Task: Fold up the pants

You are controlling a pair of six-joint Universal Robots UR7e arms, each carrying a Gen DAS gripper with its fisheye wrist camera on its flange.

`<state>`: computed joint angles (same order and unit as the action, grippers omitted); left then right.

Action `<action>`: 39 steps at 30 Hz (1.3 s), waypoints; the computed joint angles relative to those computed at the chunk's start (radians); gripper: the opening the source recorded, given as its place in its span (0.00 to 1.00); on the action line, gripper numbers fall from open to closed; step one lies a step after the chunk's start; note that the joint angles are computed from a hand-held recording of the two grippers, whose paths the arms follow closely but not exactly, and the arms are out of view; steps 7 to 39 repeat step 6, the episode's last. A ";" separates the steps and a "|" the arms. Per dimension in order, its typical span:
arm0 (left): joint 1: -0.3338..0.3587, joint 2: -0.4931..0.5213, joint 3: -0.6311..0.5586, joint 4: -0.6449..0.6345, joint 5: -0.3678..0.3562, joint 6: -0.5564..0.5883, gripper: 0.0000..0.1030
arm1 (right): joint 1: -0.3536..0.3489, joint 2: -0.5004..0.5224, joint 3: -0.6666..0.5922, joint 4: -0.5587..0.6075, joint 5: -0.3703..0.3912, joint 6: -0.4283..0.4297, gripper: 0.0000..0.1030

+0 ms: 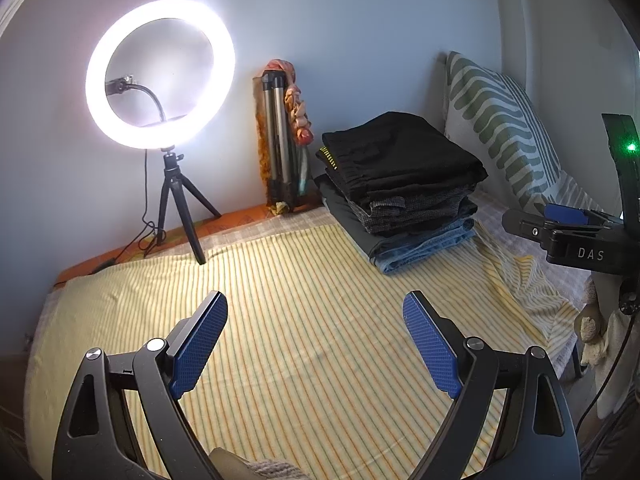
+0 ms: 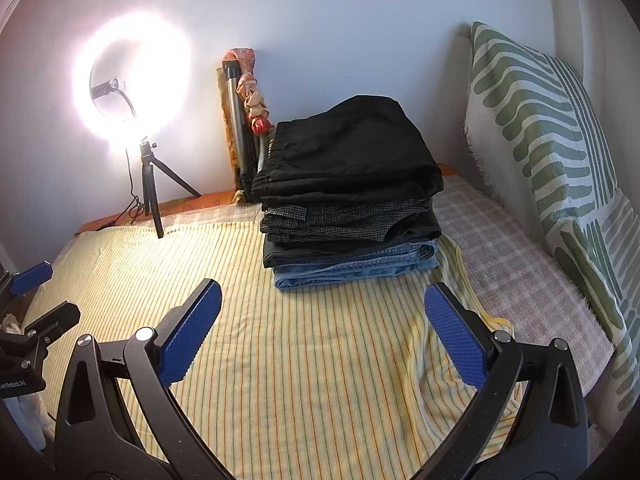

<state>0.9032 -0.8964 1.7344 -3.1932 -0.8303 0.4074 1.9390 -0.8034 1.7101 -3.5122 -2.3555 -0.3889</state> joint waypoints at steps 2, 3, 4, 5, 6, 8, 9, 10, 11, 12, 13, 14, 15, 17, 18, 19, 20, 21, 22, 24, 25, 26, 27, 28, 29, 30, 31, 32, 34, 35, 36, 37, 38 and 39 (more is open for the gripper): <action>0.001 -0.004 0.004 0.001 -0.006 -0.006 0.87 | 0.000 -0.001 0.000 0.000 0.000 0.000 1.00; 0.001 -0.004 0.004 0.000 -0.008 -0.008 0.87 | 0.000 0.000 0.000 0.000 0.000 0.000 1.00; 0.001 -0.005 0.005 -0.006 -0.008 -0.009 0.87 | 0.000 0.000 0.000 -0.001 0.000 -0.001 1.00; 0.001 -0.004 0.005 -0.007 -0.007 -0.009 0.87 | 0.000 0.000 0.000 -0.001 -0.001 -0.001 1.00; 0.002 -0.005 0.004 -0.004 -0.008 -0.010 0.87 | 0.000 0.000 0.000 -0.001 -0.001 -0.001 1.00; 0.002 -0.005 0.004 -0.004 -0.008 -0.010 0.87 | 0.000 0.000 0.000 -0.001 -0.001 -0.001 1.00; 0.002 -0.005 0.004 -0.004 -0.008 -0.010 0.87 | 0.000 0.000 0.000 -0.001 -0.001 -0.001 1.00; 0.002 -0.005 0.004 -0.004 -0.008 -0.010 0.87 | 0.000 0.000 0.000 -0.001 -0.001 -0.001 1.00; 0.002 -0.005 0.004 -0.004 -0.008 -0.010 0.87 | 0.000 0.000 0.000 -0.001 -0.001 -0.001 1.00; 0.002 -0.005 0.004 -0.004 -0.008 -0.010 0.87 | 0.000 0.000 0.000 -0.001 -0.001 -0.001 1.00; 0.002 -0.005 0.004 -0.004 -0.008 -0.010 0.87 | 0.000 0.000 0.000 -0.001 -0.001 -0.001 1.00; 0.002 -0.005 0.004 -0.004 -0.008 -0.010 0.87 | 0.000 0.000 0.000 -0.001 -0.001 -0.001 1.00; 0.002 -0.005 0.004 -0.004 -0.008 -0.010 0.87 | 0.000 0.000 0.000 -0.001 -0.001 -0.001 1.00; 0.002 -0.005 0.004 -0.004 -0.008 -0.010 0.87 | 0.000 0.000 0.000 -0.001 -0.001 -0.001 1.00; 0.002 -0.005 0.004 -0.004 -0.008 -0.010 0.87 | 0.000 0.000 0.000 -0.001 -0.001 -0.001 1.00; 0.002 -0.005 0.004 -0.004 -0.008 -0.010 0.87 | 0.000 0.000 0.000 -0.001 -0.001 -0.001 1.00; 0.002 -0.005 0.004 -0.004 -0.008 -0.010 0.87 | 0.000 0.000 0.000 -0.001 -0.001 -0.001 1.00; 0.002 -0.005 0.004 -0.004 -0.008 -0.010 0.87 | 0.000 0.000 0.000 -0.001 -0.001 -0.001 1.00; 0.002 -0.005 0.004 -0.004 -0.008 -0.010 0.87 | 0.000 0.000 0.000 -0.001 -0.001 -0.001 1.00; 0.002 -0.005 0.004 -0.004 -0.008 -0.010 0.87 | 0.000 0.000 0.000 -0.001 -0.001 -0.001 1.00; 0.002 -0.005 0.004 -0.004 -0.008 -0.010 0.87 | 0.000 0.000 0.000 -0.001 -0.001 -0.001 1.00; 0.002 -0.005 0.004 -0.004 -0.008 -0.010 0.87 | 0.000 0.000 0.000 -0.001 -0.001 -0.001 1.00; 0.002 -0.005 0.004 -0.004 -0.008 -0.010 0.87 | 0.000 0.000 0.000 -0.001 -0.001 -0.001 1.00; 0.002 -0.005 0.004 -0.004 -0.008 -0.010 0.87 | 0.000 0.000 0.000 -0.001 -0.001 -0.001 1.00; 0.002 -0.005 0.004 -0.004 -0.008 -0.010 0.87 | 0.000 0.000 0.000 -0.001 -0.001 -0.001 1.00; 0.002 -0.005 0.004 -0.004 -0.008 -0.010 0.87 | 0.000 0.000 0.000 -0.001 -0.001 -0.001 1.00; 0.002 -0.005 0.004 -0.004 -0.008 -0.010 0.87 | 0.000 0.000 0.000 -0.001 -0.001 -0.001 1.00; 0.002 -0.005 0.004 -0.004 -0.008 -0.010 0.87 | 0.000 0.000 0.000 -0.001 -0.001 -0.001 1.00; 0.002 -0.005 0.004 -0.004 -0.008 -0.010 0.87 | 0.000 0.000 0.000 -0.001 -0.001 -0.001 1.00; 0.002 -0.005 0.004 -0.004 -0.008 -0.010 0.87 | 0.000 0.000 0.000 -0.001 -0.001 -0.001 1.00; 0.002 -0.005 0.004 -0.004 -0.008 -0.010 0.87 | 0.000 0.000 0.000 -0.001 -0.001 -0.001 1.00; 0.002 -0.005 0.004 -0.004 -0.008 -0.010 0.87 | 0.000 0.000 0.000 -0.001 -0.001 -0.001 1.00; 0.002 -0.005 0.004 -0.004 -0.008 -0.010 0.87 | 0.000 0.000 0.000 -0.001 -0.001 -0.001 1.00; 0.002 -0.005 0.004 -0.004 -0.008 -0.010 0.87 | 0.000 0.000 0.000 -0.001 -0.001 -0.001 1.00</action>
